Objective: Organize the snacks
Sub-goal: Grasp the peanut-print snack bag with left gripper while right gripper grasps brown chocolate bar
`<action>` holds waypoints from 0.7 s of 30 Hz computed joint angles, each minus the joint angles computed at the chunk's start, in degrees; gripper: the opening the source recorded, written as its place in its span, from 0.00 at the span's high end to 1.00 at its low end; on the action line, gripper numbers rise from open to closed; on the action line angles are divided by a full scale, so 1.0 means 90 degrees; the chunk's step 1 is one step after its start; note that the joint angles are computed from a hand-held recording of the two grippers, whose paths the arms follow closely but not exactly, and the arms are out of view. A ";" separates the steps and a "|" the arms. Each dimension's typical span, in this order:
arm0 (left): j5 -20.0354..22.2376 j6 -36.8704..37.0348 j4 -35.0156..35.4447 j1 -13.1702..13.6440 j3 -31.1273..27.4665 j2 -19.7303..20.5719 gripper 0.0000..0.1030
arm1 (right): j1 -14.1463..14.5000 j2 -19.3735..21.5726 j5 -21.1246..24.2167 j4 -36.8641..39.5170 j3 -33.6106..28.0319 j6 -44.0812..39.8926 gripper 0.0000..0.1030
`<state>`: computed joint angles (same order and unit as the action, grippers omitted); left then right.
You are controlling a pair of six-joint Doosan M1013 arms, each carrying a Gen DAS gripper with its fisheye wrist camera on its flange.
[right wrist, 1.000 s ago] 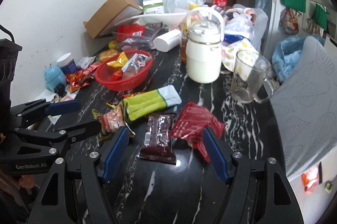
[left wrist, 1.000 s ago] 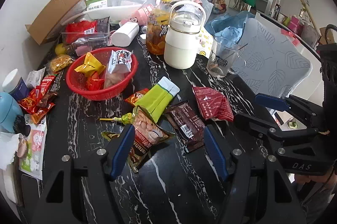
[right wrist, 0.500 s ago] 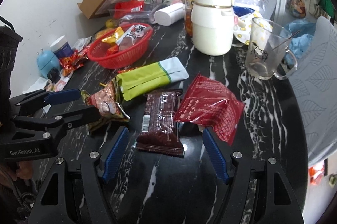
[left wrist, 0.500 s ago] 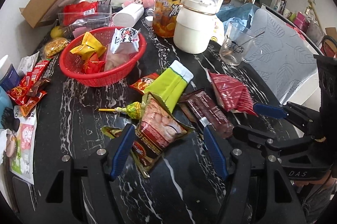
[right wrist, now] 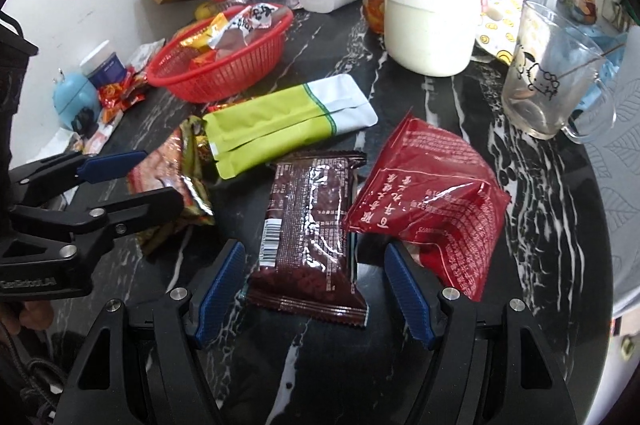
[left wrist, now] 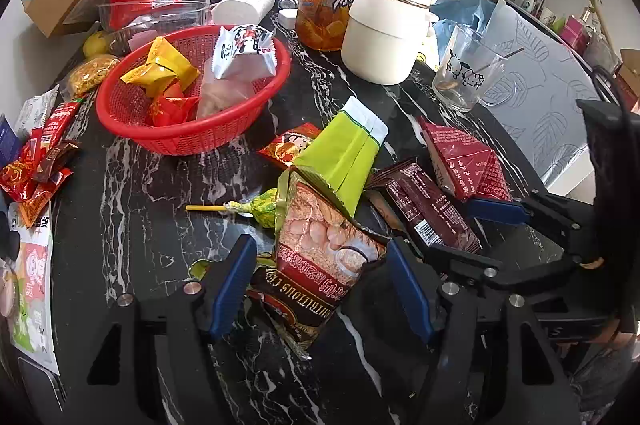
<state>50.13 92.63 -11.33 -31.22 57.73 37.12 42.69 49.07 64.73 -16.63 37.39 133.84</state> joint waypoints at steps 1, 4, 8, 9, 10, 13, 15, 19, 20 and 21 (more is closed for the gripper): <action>0.0011 -0.0006 0.0048 -0.0004 -0.0006 0.0005 0.35 | -0.0001 0.0026 0.0036 0.0005 -0.0035 -0.0010 0.29; 0.0031 0.0073 0.0140 -0.0021 -0.0023 0.0028 0.35 | -0.0006 0.0096 0.0125 0.0042 -0.0121 -0.0069 0.29; 0.0428 0.0035 0.0229 -0.0030 -0.0232 0.0194 0.35 | 0.0018 0.0127 0.0148 0.0008 -0.0144 -0.0112 0.37; 0.0545 -0.0017 0.0201 -0.0017 -0.0287 0.0244 0.35 | 0.0020 0.0118 0.0118 0.0013 -0.0127 -0.0090 0.42; 0.0596 -0.0023 0.0102 0.0005 -0.0297 0.0265 0.35 | 0.0021 0.0096 0.0081 0.0014 -0.0088 -0.0045 0.44; 0.0420 -0.0001 -0.0226 0.0073 -0.0127 0.0204 0.35 | 0.0039 0.0056 0.0048 -0.0031 -0.0013 -0.0002 0.45; 0.0247 -0.0089 -0.0113 0.0059 0.0010 0.0122 0.38 | 0.0054 0.0008 0.0008 -0.0041 0.0075 0.0036 0.46; 0.0180 -0.0077 -0.0108 0.0042 0.0144 0.0032 0.45 | 0.0084 -0.0091 -0.0077 -0.0052 0.0260 0.0103 0.46; 0.0179 -0.0077 -0.0071 0.0029 0.0175 0.0011 0.47 | 0.0094 -0.0120 -0.0096 -0.0057 0.0310 0.0126 0.46; 0.0181 -0.0061 -0.0077 0.0023 0.0203 -0.0005 0.47 | 0.0105 -0.0151 -0.0118 -0.0060 0.0366 0.0146 0.46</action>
<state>51.76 92.08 -12.02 -31.01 59.55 37.07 43.64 47.71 63.66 -17.17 40.69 135.16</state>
